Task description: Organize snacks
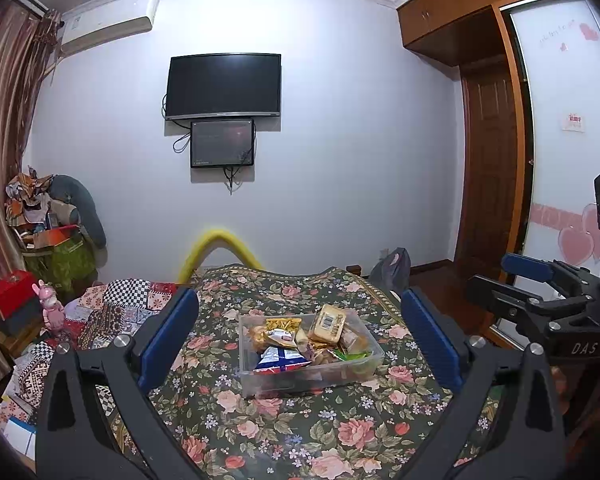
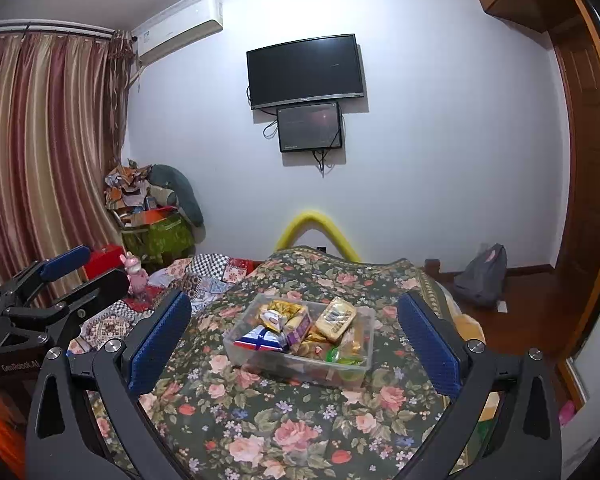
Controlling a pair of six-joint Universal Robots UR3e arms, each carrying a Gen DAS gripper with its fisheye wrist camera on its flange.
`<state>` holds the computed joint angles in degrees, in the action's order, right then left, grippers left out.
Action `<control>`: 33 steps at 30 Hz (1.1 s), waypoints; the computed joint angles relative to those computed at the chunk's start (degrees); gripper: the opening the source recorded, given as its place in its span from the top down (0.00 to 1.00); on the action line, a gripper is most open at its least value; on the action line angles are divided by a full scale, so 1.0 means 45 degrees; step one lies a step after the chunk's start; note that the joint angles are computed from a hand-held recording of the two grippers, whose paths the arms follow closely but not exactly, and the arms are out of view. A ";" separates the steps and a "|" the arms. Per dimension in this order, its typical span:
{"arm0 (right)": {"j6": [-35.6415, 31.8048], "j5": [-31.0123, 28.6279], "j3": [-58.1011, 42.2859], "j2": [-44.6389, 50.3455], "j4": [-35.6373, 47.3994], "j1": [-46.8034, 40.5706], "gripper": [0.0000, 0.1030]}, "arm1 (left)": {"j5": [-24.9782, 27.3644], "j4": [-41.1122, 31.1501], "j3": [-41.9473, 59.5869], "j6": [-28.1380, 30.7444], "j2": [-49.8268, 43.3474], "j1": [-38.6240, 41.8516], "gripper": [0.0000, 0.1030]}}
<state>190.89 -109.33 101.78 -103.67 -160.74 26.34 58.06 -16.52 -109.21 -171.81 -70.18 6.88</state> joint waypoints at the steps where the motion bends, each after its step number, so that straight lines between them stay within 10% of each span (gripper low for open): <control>1: 0.0024 -0.0070 -0.0008 0.0046 -0.0026 0.0068 0.00 | -0.0006 -0.0004 -0.0028 -0.0021 -0.0002 0.0013 0.00; 33: 0.0118 -0.0342 -0.0048 0.0069 0.0142 0.0193 0.00 | -0.0131 -0.0384 -0.0099 -0.0143 -0.0051 0.0003 0.00</control>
<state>191.42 -110.87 101.56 -103.36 -160.10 27.21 57.47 -18.25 -109.66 -172.45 -70.41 6.90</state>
